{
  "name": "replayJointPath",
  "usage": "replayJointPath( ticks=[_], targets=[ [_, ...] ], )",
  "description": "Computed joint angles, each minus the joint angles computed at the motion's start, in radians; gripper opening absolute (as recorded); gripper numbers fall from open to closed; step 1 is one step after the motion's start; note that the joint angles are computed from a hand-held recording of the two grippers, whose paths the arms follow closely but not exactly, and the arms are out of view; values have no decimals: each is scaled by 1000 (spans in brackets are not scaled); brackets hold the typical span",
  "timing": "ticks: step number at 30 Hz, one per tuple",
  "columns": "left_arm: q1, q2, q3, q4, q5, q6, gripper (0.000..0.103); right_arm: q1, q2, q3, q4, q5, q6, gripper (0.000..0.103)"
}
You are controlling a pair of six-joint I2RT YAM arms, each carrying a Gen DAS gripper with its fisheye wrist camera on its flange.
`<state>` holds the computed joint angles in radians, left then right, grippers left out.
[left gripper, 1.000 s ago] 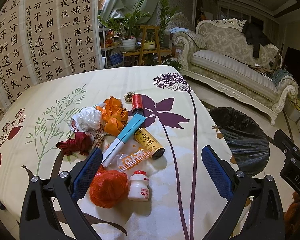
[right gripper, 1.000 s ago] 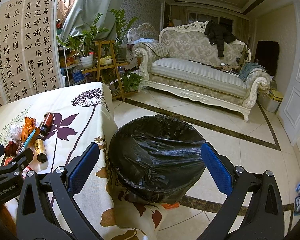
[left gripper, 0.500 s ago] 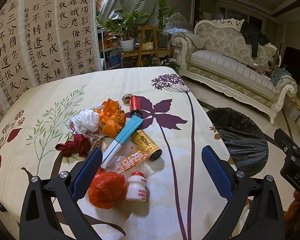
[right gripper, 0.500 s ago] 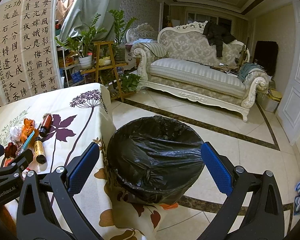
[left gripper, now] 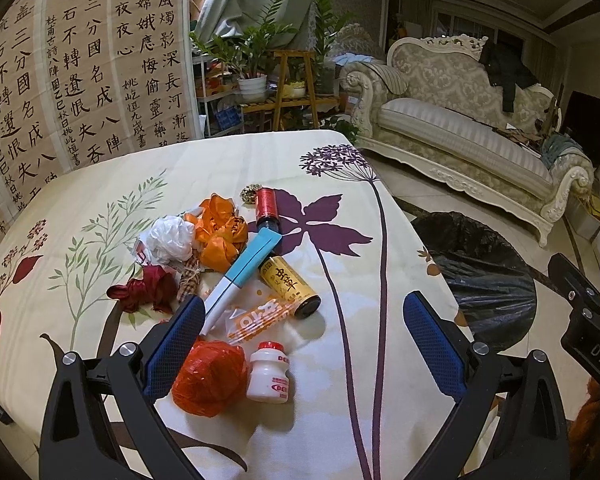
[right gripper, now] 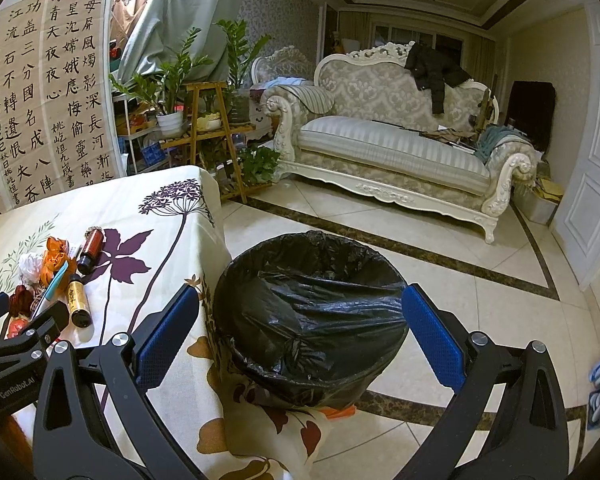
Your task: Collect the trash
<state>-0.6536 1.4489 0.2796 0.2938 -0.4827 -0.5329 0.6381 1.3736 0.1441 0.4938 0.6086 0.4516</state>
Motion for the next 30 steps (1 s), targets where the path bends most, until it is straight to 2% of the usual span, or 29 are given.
replayJointPath(
  ticks=[5, 18, 25, 30],
  targets=[
    [-7, 17, 2, 12, -1, -5, 97, -24, -31, -6, -23, -20, -10, 99],
    [2, 44, 1, 39, 21, 3, 97, -29, 10, 0, -7, -23, 9, 99],
    [55, -13, -40, 28, 75, 35, 96, -21, 61, 28, -3, -50, 25, 99],
    [118, -106, -92, -4, 104, 63, 96, 31, 105, 58, -8, -49, 45, 99]
  ],
)
